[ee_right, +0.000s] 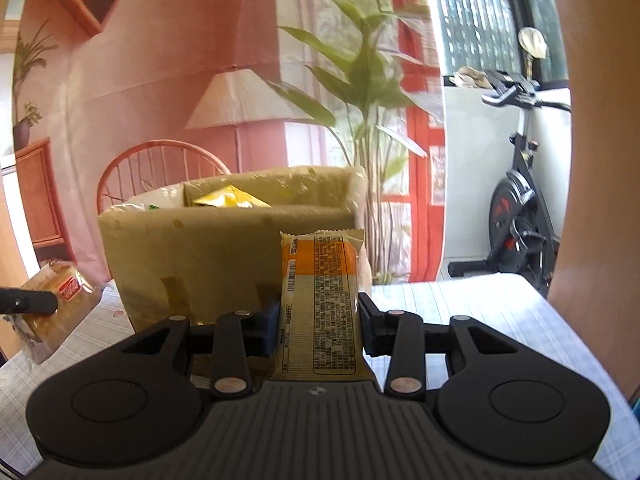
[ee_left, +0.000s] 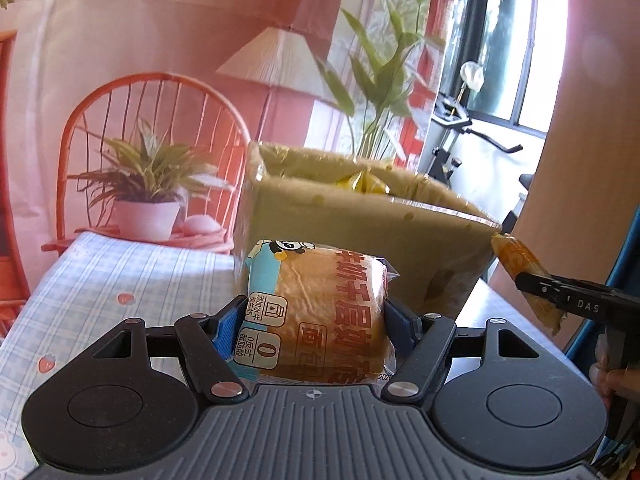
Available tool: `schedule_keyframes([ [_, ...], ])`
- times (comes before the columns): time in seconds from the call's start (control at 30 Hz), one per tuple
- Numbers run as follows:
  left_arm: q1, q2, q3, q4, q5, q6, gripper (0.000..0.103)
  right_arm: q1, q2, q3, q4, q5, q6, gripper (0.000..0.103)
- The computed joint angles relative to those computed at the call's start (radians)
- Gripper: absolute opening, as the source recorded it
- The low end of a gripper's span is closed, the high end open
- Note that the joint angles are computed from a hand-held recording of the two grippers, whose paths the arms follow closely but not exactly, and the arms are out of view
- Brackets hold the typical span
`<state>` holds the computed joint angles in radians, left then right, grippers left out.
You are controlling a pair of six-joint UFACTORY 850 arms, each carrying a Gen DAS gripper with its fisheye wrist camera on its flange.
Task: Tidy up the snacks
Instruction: 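Lift the bread loaf and wafer pack up over the box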
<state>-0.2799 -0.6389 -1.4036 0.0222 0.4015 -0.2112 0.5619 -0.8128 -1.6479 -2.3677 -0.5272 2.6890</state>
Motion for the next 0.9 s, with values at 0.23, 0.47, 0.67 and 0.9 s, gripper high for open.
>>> schedule_keyframes([
  [0.23,0.001,0.007,-0.011,0.041,0.009,-0.001,0.074,0.001,0.008,-0.026,-0.045,0.001,-0.012,0.04],
  [0.47,0.0,0.011,-0.035,0.057,0.017,-0.007,0.074,-0.005,0.005,-0.068,-0.072,0.023,-0.032,0.04],
  [0.67,-0.002,0.011,-0.07,0.07,0.019,0.001,0.074,-0.016,0.003,-0.105,-0.112,0.043,-0.033,0.04],
  [0.9,-0.007,-0.005,-0.14,0.085,0.015,0.016,0.074,-0.037,-0.039,-0.216,-0.141,0.091,-0.034,0.04],
])
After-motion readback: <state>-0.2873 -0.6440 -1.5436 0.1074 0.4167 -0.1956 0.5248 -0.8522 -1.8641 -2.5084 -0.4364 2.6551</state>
